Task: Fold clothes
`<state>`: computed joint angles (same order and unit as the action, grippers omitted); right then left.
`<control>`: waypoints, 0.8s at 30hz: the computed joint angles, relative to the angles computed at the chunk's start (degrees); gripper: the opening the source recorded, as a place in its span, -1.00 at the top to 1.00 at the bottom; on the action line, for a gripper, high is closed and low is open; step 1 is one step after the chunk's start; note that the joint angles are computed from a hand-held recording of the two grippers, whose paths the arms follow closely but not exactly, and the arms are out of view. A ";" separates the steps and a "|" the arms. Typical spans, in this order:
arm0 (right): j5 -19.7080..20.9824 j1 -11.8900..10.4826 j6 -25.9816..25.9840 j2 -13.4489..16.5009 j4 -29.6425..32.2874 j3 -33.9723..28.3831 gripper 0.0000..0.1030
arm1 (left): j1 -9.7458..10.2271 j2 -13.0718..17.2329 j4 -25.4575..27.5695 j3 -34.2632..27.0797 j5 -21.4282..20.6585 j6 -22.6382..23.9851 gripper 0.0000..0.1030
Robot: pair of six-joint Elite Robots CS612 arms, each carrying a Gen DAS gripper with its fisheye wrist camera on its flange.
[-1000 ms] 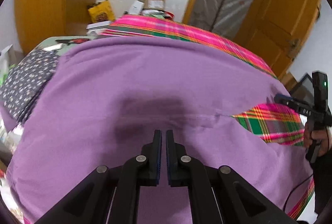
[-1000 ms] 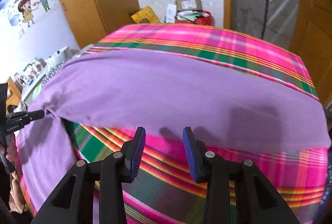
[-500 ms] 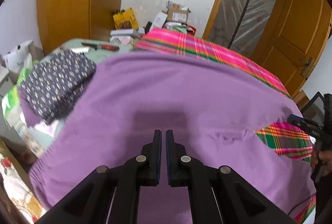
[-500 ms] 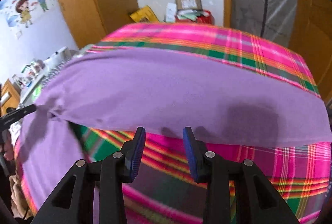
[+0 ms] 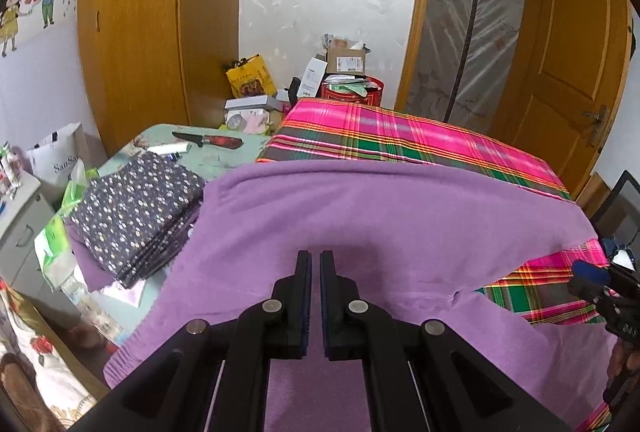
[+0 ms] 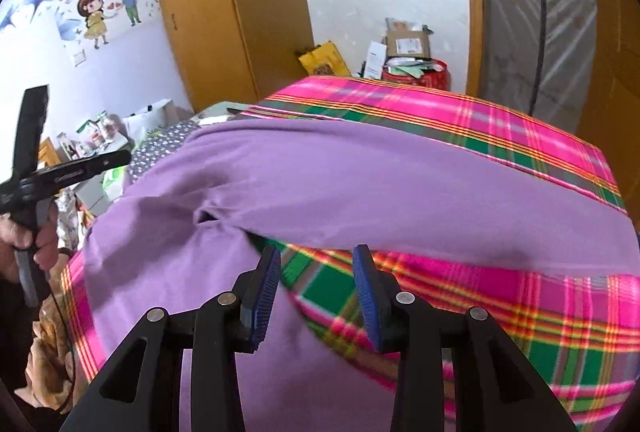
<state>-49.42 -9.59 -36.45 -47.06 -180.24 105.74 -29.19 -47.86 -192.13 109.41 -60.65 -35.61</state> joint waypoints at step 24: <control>8.86 0.69 2.31 0.38 -15.92 1.76 0.24 | 6.31 2.13 3.31 -4.34 -1.06 11.08 0.95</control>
<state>-40.56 -8.90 -34.14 -46.68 -196.16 107.49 -22.88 -45.73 -188.81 105.07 -61.71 -24.53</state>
